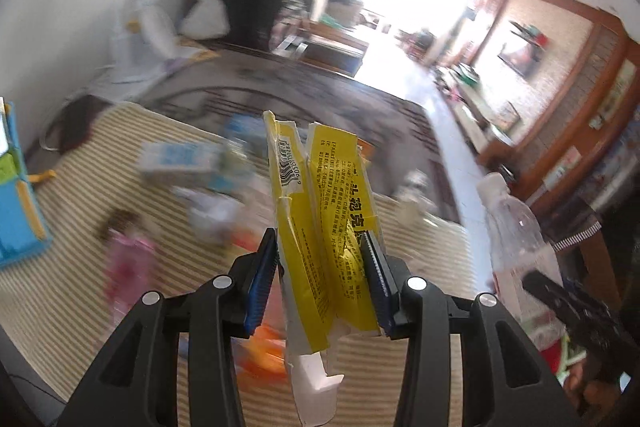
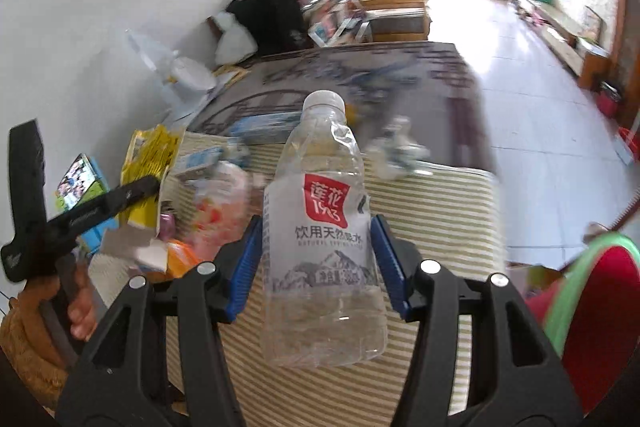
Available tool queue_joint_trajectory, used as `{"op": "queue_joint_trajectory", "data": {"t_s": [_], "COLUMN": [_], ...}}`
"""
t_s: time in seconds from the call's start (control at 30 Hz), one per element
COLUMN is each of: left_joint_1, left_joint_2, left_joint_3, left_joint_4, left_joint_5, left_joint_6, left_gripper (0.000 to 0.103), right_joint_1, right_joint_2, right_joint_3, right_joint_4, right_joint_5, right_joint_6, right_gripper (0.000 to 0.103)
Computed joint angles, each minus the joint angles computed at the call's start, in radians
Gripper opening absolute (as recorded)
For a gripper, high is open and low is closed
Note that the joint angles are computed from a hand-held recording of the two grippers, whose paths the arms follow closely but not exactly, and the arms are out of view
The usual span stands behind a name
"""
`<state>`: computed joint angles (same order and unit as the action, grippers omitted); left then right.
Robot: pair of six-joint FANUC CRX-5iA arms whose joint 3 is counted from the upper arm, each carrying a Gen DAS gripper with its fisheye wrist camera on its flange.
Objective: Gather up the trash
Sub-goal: 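Carry both items to the red bucket and open both tools to drop them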
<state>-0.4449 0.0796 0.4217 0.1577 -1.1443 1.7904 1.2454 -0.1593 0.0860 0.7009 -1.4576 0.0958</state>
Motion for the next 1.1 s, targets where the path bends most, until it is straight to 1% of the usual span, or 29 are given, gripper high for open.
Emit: {"op": "queue_joint_trajectory", "data": {"t_s": [0.03, 0.1, 0.17, 0.2, 0.27, 0.33, 0.4, 0.5, 0.57, 0.6, 0.63, 0.67, 0.7, 0.77, 0.8, 0.87, 0.93, 1.0, 1.03, 1.07, 1.1], "left_joint_1": [-0.029, -0.086, -0.131, -0.160, -0.200, -0.233, -0.267, -0.314, -0.351, -0.362, -0.379, -0.395, -0.407, -0.428, -0.442, -0.461, -0.466, -0.458, -0.450, -0.441, -0.428], "left_joint_2": [0.008, 0.033, 0.057, 0.082, 0.121, 0.158, 0.203, 0.272, 0.324, 0.344, 0.375, 0.408, 0.432, 0.491, 0.534, 0.594, 0.601, 0.568, 0.561, 0.548, 0.513], "left_joint_3": [0.009, 0.041, 0.070, 0.100, 0.144, 0.183, 0.226, 0.284, 0.336, 0.354, 0.390, 0.433, 0.466, 0.549, 0.616, 0.724, 0.743, 0.689, 0.676, 0.658, 0.609], "left_joint_4": [-0.001, 0.005, 0.016, 0.028, 0.060, 0.095, 0.142, 0.215, 0.252, 0.263, 0.275, 0.280, 0.284, 0.295, 0.304, 0.288, 0.271, 0.275, 0.277, 0.274, 0.265], "left_joint_5": [-0.003, -0.013, -0.016, -0.021, -0.030, -0.039, -0.049, -0.078, -0.107, -0.115, -0.132, -0.152, -0.166, -0.198, -0.222, -0.258, -0.254, -0.218, -0.213, -0.209, -0.190], "left_joint_6": [0.004, 0.004, -0.009, -0.030, -0.066, -0.097, -0.135, -0.182, -0.208, -0.221, -0.235, -0.244, -0.247, -0.254, -0.259, -0.259, -0.270, -0.277, -0.277, -0.275, -0.270], "left_gripper": [0.040, 0.040, 0.040, 0.040, 0.040, 0.040, 0.040, 0.040, 0.040, 0.040, 0.040, 0.040, 0.040, 0.041, 0.043, 0.049, 0.067, 0.069, 0.069, 0.069, 0.069], "right_joint_1": [0.017, 0.066, 0.115, 0.150, 0.201, 0.267, 0.318, 0.372, 0.453, 0.493, 0.512, 0.550, 0.573, 0.642, 0.677, 0.724, 0.748, 0.727, 0.703, 0.699, 0.661], "right_joint_2": [-0.031, -0.101, -0.143, -0.171, -0.213, -0.254, -0.281, -0.321, -0.339, -0.342, -0.337, -0.333, -0.332, -0.337, -0.349, -0.356, -0.353, -0.342, -0.337, -0.338, -0.333], "right_joint_3": [-0.029, -0.088, -0.121, -0.142, -0.171, -0.198, -0.213, -0.233, -0.243, -0.245, -0.242, -0.232, -0.222, -0.199, -0.193, -0.179, -0.168, -0.172, -0.179, -0.184, -0.194], "right_joint_4": [0.013, 0.043, 0.064, 0.069, 0.061, 0.044, 0.015, -0.049, -0.081, -0.088, -0.090, -0.111, -0.129, -0.186, -0.208, -0.254, -0.275, -0.232, -0.198, -0.179, -0.130], "right_joint_5": [-0.029, -0.127, -0.242, -0.336, -0.437, -0.560, -0.654, -0.731, -0.820, -0.868, -0.896, -0.951, -0.987, -1.081, -1.118, -1.166, -1.190, -1.168, -1.143, -1.134, -1.092], "right_joint_6": [-0.030, -0.105, -0.165, -0.217, -0.304, -0.409, -0.482, -0.574, -0.682, -0.735, -0.763, -0.814, -0.847, -0.959, -1.012, -1.104, -1.147, -1.094, -1.046, -1.021, -0.944], "right_gripper": [0.053, 0.053, 0.053, 0.053, 0.053, 0.053, 0.053, 0.054, 0.067, 0.079, 0.081, 0.081, 0.081, 0.081, 0.081, 0.082, 0.082, 0.082, 0.083, 0.083, 0.083]}}
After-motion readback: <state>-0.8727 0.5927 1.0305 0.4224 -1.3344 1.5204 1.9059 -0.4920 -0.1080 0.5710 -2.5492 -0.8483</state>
